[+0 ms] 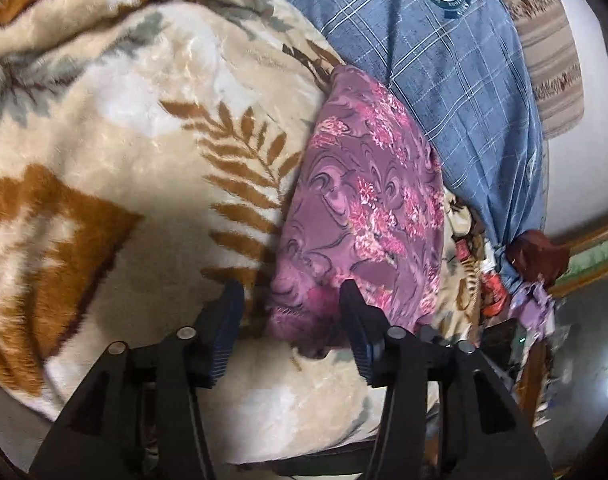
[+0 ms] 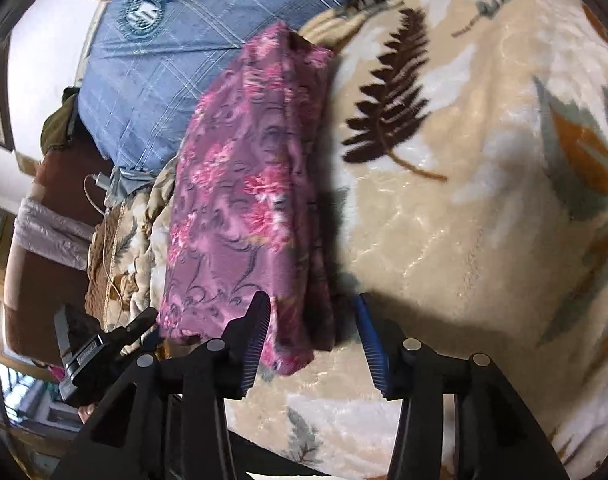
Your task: Fold small clothes
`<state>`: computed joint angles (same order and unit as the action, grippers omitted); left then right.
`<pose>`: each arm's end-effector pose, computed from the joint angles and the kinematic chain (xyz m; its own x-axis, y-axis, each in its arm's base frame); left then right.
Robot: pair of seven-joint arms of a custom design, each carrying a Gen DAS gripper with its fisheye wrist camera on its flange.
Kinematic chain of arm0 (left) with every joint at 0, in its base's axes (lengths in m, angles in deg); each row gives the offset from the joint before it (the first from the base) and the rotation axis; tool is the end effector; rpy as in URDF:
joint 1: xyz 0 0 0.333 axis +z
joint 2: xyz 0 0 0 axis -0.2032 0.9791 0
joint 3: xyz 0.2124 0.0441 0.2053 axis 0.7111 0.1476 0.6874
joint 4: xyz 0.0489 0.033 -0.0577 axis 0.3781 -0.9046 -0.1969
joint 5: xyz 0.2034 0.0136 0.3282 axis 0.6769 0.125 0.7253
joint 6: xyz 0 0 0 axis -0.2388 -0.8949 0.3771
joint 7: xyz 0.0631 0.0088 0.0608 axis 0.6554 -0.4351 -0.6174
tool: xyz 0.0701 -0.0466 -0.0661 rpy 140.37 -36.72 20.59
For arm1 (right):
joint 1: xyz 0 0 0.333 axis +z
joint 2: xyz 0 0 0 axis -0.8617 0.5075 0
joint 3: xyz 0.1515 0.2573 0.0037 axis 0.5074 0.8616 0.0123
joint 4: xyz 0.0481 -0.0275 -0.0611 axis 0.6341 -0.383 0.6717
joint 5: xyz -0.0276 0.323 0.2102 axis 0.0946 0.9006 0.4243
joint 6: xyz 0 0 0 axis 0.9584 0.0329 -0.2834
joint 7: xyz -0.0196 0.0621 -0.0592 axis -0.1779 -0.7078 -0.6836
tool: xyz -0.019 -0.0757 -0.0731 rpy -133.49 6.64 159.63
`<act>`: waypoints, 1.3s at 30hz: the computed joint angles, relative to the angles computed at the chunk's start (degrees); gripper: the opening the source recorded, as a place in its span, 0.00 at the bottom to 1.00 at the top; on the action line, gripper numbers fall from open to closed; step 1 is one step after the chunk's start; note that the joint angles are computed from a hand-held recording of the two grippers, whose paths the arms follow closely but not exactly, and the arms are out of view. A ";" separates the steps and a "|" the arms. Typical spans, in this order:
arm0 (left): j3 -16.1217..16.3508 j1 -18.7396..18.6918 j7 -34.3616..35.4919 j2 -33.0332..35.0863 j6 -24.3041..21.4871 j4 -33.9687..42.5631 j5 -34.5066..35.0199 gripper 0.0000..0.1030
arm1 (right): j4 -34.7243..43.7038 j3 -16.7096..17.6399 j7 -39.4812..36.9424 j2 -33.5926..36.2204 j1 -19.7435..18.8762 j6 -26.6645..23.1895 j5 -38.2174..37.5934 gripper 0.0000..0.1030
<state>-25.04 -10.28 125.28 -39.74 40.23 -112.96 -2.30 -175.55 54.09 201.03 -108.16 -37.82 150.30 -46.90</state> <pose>0.5944 -0.1052 0.4476 -0.1261 -0.7281 0.6737 -0.9656 -0.0655 -0.2516 0.4098 0.2520 0.4935 -0.3388 -0.6441 -0.6858 -0.7207 0.6463 -0.2509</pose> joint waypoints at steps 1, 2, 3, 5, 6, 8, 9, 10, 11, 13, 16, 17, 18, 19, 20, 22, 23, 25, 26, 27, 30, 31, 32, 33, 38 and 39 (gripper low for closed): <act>-0.21 -0.54 -1.00 0.50 0.66 0.21 1.64 0.48 | 0.30 -1.62 -2.54 0.86 1.75 0.70 1.36 0.46; -0.43 -0.99 -1.85 0.45 1.30 -0.11 3.16 0.42 | 0.20 -2.51 -4.23 1.18 2.81 1.51 2.54 0.45; -0.72 -1.36 -1.52 0.05 3.41 -1.06 3.15 0.18 | 0.45 -3.67 -6.07 1.64 4.14 1.86 4.30 0.36; -0.74 -1.15 -0.97 -0.02 1.90 -0.94 2.62 0.05 | 1.53 -5.36 -9.50 1.95 5.79 -1.08 7.14 0.07; -0.53 -0.77 -1.27 -1.50 1.63 -2.04 1.21 0.05 | 1.12 -4.15 -8.61 1.17 4.61 -1.18 6.51 0.06; 0.21 -0.07 2.39 -4.27 -0.56 -3.55 -3.06 0.05 | -0.51 -2.11 -7.44 -2.88 2.96 -1.18 5.12 0.06; 0.82 0.01 3.83 -6.06 -1.50 -4.70 -4.15 0.05 | -1.13 0.34 -4.88 -5.54 0.36 -2.59 2.45 0.06; 1.32 -0.28 4.03 -6.83 -2.02 -5.31 -3.88 0.05 | -1.47 1.31 -3.68 -7.04 -0.74 -3.72 1.08 0.05; 1.58 -0.74 3.69 -6.98 -2.48 -5.89 -2.41 0.05 | -2.14 1.72 -2.97 -8.69 -1.17 -4.94 0.23 0.05; 1.32 -2.08 2.16 -5.64 -0.24 -6.62 1.60 0.05 | -2.32 1.20 -3.56 -8.20 -0.81 -7.12 -0.60 0.05; 0.88 -3.13 0.29 -5.71 3.86 -8.54 3.43 0.09 | -1.51 -0.97 -6.61 -3.33 1.72 -8.48 1.07 0.07; 0.80 -3.49 0.51 -7.16 5.56 -9.58 3.98 0.13 | -2.09 0.33 -5.22 -3.80 0.69 -7.22 -0.27 0.08; 0.61 -4.11 0.44 -9.08 8.64 -11.20 5.96 0.21 | -2.37 1.71 -3.44 -4.95 -0.66 -7.56 -2.14 0.19; 0.38 -4.88 0.45 -11.22 12.14 -13.17 8.67 0.26 | -2.24 4.19 -0.24 -6.70 -3.29 -9.38 -5.67 0.30; 0.47 -5.62 0.28 -12.54 14.33 -14.50 10.58 0.36 | -2.18 6.49 2.91 -8.68 -5.64 -11.20 -9.16 0.36; 0.44 -6.88 -1.95 -16.41 18.99 -18.31 15.89 0.42 | -2.04 8.56 6.62 -11.35 -7.24 -13.67 -13.09 0.49; 0.45 -7.45 -2.85 -18.72 20.73 -20.56 17.87 0.43 | -1.94 8.87 7.59 -12.21 -7.05 -14.70 -14.11 0.49; 0.35 -8.14 -5.01 -22.38 22.66 -24.18 22.19 0.47 | -2.02 10.00 9.87 -14.70 -6.60 -17.57 -16.01 0.49; 0.56 -8.39 -5.58 -23.57 23.58 -25.43 23.91 0.49 | -1.99 10.56 11.23 -15.93 -6.35 -19.28 -16.73 0.50; 0.21 -8.80 -6.77 -26.71 25.38 -28.34 26.36 0.51 | -1.95 10.66 11.96 -16.99 -5.73 -20.90 -17.15 0.51; -0.06 -9.29 -10.11 -32.29 25.28 -31.90 31.20 0.57 | 0.03 12.40 14.89 -18.60 -4.51 -25.96 -18.94 0.52; 0.09 -9.93 -11.09 -32.85 24.93 -31.74 32.14 0.57 | 1.05 12.79 15.51 -18.79 -4.25 -27.83 -19.70 0.52; 0.70 -10.69 -11.59 -34.69 24.25 -32.33 32.83 0.58 | 2.38 13.05 15.82 -18.80 -3.97 -29.95 -20.49 0.52; 0.98 -11.35 -12.26 -36.85 23.83 -32.87 33.88 0.60 | 4.24 13.57 16.23 -18.48 -3.98 -32.31 -21.59 0.52; 2.55 -13.83 -15.06 -43.82 24.27 -34.31 39.53 0.63 | 14.24 16.48 19.13 -15.41 -5.13 -41.81 -28.56 0.56; 3.34 -14.60 -15.56 -44.97 24.21 -34.44 39.92 0.65 | 15.65 16.73 19.67 -14.95 -5.06 -42.90 -29.74 0.56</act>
